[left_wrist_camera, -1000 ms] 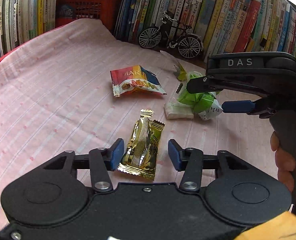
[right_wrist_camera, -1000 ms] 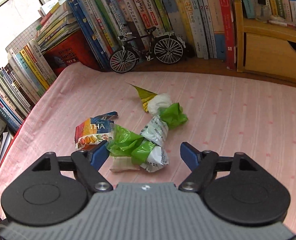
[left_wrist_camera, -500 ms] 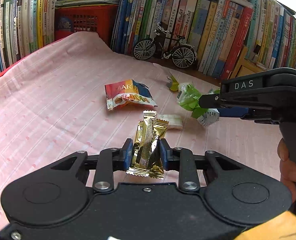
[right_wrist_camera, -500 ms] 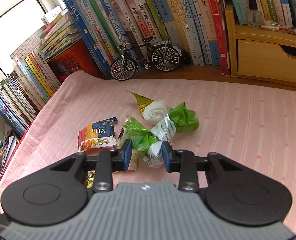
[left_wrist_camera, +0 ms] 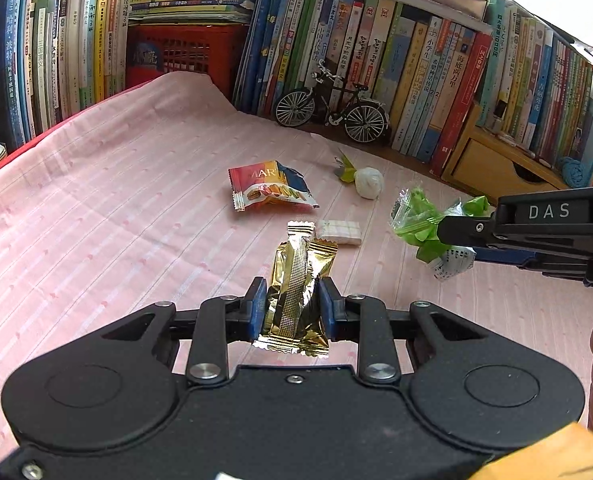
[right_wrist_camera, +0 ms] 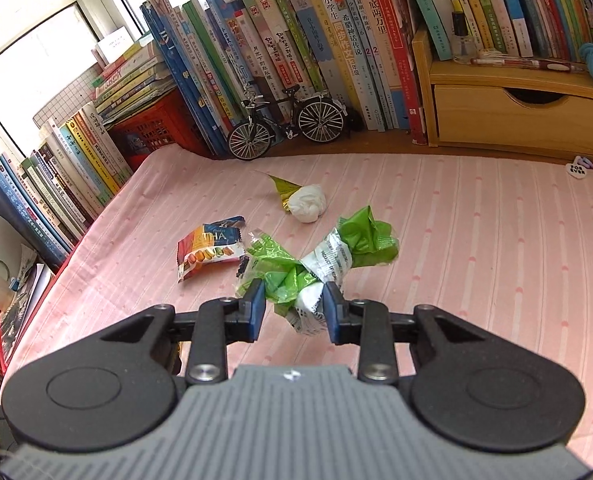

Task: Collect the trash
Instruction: 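Carry the gold candy bars and green plastic over the black trash bin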

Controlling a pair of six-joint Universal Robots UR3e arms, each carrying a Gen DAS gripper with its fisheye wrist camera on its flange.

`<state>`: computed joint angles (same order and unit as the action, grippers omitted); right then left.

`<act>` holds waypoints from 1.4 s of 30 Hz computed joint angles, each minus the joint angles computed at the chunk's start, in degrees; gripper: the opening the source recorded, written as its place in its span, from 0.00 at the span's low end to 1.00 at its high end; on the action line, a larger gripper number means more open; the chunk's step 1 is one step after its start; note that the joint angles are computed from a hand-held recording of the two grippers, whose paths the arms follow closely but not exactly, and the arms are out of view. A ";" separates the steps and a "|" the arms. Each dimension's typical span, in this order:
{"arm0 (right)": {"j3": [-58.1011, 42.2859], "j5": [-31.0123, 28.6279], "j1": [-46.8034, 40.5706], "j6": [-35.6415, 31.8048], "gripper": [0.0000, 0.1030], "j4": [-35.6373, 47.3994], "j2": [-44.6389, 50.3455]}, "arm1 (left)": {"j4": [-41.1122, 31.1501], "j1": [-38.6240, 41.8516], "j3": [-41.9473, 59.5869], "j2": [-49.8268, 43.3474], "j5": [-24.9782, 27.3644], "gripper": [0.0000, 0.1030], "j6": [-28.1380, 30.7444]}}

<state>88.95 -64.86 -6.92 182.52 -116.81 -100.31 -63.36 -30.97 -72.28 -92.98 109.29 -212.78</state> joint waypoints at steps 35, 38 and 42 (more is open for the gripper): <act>0.39 -47.18 71.51 47.95 0.34 10.36 -9.80 | -71.85 -51.48 7.78 28.85 21.89 0.24 -58.20; -2.21 -50.21 77.79 51.96 0.34 12.54 -6.20 | -80.03 -59.12 11.21 26.51 20.87 0.24 -68.73; -5.24 -52.04 84.37 55.79 0.34 15.04 -1.68 | -85.90 -68.94 11.60 24.55 17.89 0.24 -81.55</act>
<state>83.71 -116.90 77.45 238.31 -101.77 -101.99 -149.26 -99.91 -60.68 -68.43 127.17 -294.32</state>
